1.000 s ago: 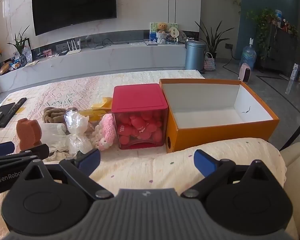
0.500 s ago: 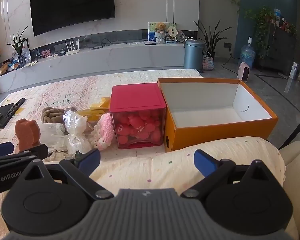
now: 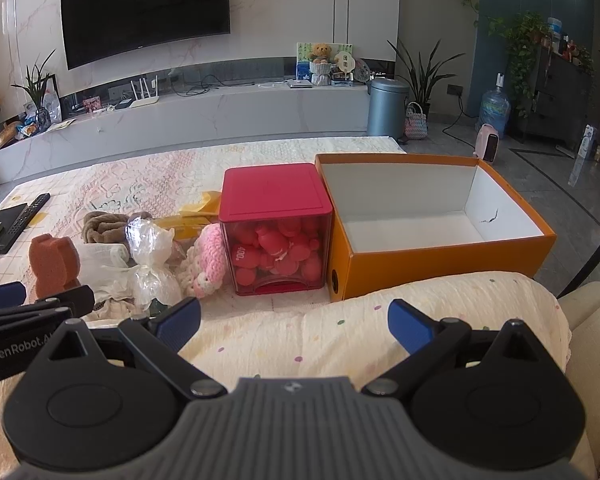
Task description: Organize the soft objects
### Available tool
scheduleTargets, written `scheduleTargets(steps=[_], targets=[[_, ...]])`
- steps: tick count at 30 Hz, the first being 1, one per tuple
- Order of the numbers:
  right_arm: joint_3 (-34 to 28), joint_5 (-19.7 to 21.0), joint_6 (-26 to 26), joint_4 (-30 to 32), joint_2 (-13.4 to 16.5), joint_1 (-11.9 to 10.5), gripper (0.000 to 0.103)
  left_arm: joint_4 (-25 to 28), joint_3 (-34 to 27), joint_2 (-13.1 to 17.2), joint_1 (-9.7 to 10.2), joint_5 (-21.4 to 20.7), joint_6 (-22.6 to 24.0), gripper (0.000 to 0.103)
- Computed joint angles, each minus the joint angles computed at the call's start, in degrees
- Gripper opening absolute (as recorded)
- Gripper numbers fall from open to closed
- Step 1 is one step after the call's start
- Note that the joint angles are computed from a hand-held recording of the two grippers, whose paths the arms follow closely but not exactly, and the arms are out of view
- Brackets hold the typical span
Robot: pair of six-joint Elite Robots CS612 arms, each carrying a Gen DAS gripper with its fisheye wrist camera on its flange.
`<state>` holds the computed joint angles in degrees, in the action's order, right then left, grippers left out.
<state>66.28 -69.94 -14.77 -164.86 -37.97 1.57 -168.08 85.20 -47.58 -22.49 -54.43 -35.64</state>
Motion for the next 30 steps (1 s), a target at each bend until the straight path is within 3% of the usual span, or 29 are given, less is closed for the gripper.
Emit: scheduleTargets(steps=[30], targets=[[0.1,-0.4,-0.2,0.6,0.1,0.2,0.098,0.0,0.4,-0.3,0.01,-0.1,-0.6,0.092]])
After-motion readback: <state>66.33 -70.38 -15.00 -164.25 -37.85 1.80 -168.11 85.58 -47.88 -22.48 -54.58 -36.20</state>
